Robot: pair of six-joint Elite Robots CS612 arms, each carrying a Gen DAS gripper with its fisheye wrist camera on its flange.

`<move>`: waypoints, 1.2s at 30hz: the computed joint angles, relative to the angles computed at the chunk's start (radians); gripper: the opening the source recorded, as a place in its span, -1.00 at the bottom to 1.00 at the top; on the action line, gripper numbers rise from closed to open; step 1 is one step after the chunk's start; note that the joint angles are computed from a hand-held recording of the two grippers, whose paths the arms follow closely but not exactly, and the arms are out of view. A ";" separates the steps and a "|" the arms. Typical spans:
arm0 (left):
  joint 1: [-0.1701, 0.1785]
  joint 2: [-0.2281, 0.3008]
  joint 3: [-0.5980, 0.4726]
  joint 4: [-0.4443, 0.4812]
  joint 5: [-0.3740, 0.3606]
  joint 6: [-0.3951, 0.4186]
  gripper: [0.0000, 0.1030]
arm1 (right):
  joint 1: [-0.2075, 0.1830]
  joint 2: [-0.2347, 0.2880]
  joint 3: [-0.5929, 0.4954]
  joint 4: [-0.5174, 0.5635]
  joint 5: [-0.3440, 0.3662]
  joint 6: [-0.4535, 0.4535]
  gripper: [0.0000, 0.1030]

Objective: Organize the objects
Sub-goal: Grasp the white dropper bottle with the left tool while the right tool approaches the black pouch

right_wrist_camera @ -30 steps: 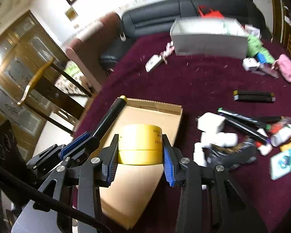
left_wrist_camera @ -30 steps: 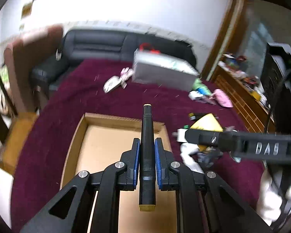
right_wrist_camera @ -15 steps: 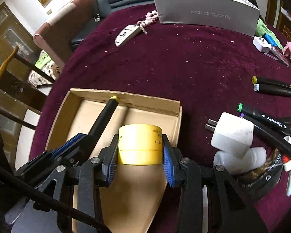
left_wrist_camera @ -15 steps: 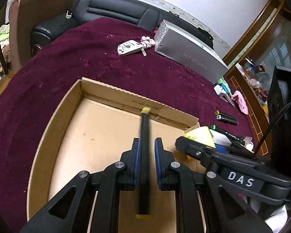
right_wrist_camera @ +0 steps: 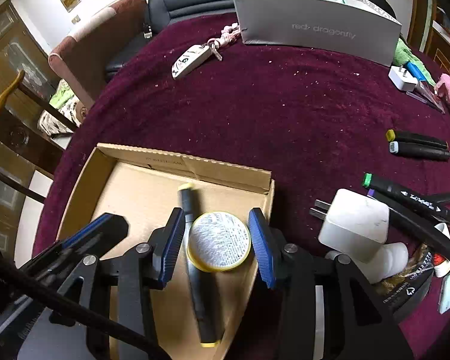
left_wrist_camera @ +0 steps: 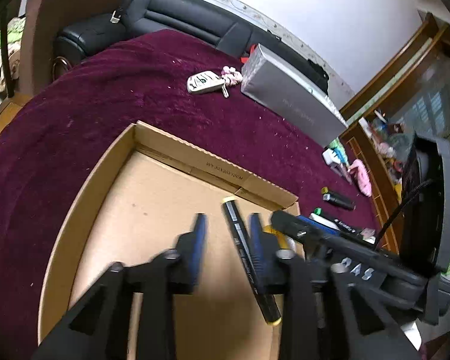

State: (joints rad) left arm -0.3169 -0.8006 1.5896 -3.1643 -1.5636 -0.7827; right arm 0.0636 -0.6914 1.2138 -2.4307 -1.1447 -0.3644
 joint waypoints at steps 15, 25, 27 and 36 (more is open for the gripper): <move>-0.086 -0.052 0.013 -0.022 -0.090 0.146 0.00 | -0.165 -0.145 0.238 -0.299 0.140 0.047 0.15; -0.198 -0.014 -0.069 0.239 0.151 0.219 0.00 | -0.254 -0.141 0.298 -0.371 0.156 0.101 0.15; -0.213 -0.008 -0.077 0.272 0.210 0.233 0.00 | -0.267 -0.138 0.303 -0.370 0.182 0.106 0.15; -0.214 0.043 -0.158 0.414 0.222 0.236 -0.11 | -0.288 -0.131 0.311 -0.342 0.254 0.096 0.15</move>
State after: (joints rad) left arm -0.5307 -0.7573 1.4313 -2.7503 -1.3412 -0.5463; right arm -0.2240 -0.8226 1.5252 -2.7729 -0.8906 -0.2686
